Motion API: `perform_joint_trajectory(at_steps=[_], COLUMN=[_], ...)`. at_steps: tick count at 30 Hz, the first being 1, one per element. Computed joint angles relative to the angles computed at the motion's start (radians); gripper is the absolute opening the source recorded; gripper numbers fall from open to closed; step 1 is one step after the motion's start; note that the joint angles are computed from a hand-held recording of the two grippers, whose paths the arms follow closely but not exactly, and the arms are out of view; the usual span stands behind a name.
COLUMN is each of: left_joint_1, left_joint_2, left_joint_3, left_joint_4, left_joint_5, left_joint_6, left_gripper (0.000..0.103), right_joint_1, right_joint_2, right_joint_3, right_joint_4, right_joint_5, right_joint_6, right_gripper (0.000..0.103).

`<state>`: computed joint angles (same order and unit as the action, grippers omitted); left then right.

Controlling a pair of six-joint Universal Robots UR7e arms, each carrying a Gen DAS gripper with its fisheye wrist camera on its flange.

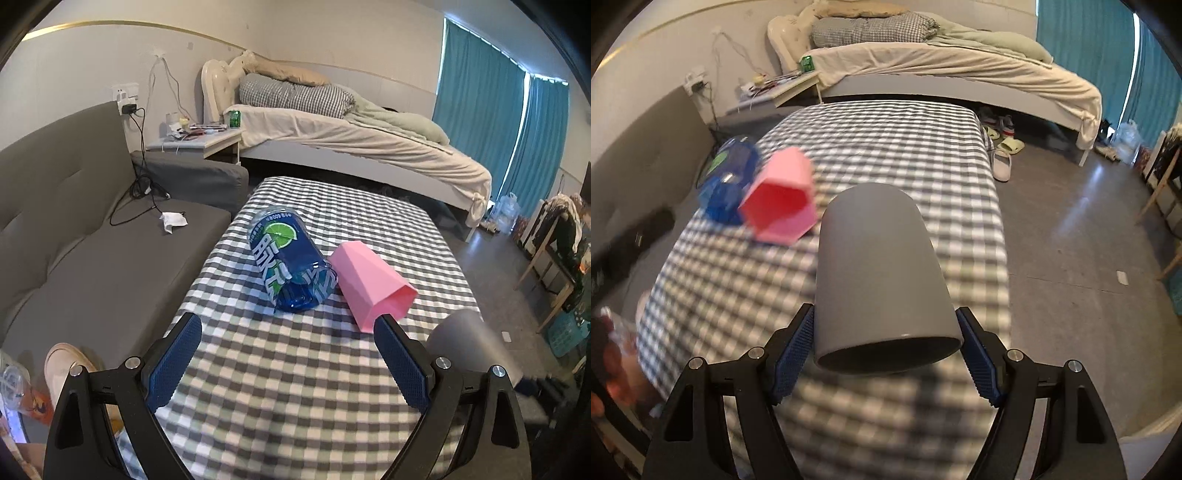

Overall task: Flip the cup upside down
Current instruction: 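Lift the gray cup off the table with the right gripper, then close the left gripper on the gray cup while the right gripper releases it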

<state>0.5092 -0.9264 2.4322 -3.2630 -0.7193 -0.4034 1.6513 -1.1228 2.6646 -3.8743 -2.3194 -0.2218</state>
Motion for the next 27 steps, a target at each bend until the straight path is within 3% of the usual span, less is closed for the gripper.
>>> perform_joint_trajectory(at_steps=[5,9,12,17,21,27], left_joint_1=[-0.030,-0.034,-0.035,-0.034,-0.034,-0.036], left_joint_2=[-0.084,-0.171,-0.220,-0.255,-0.243,-0.209], left_joint_3=[0.062,0.108,0.131,0.142,0.129,0.086], left_joint_4=[0.077,0.120,0.133,0.164,0.180,0.250], left_joint_5=[0.028,0.031,0.035,0.051,0.063,0.045], left_joint_6=[-0.025,-0.047,-0.044,-0.059,-0.066,-0.102], left_gripper=[0.097,0.097,0.097,0.097,0.097,0.097], right_joint_1=[0.139,0.244,0.284,0.314,0.302,0.343], right_joint_2=[0.111,0.173,0.203,0.259,0.246,0.141], right_joint_3=[0.042,0.019,-0.011,-0.049,-0.034,0.005], right_joint_4=[-0.044,0.018,0.079,0.118,0.100,0.024], right_joint_5=[-0.100,-0.162,-0.174,-0.197,-0.163,-0.145], right_joint_6=[0.168,0.302,0.384,0.421,0.420,0.313], right_gripper=[0.075,0.075,0.075,0.075,0.085,0.087])
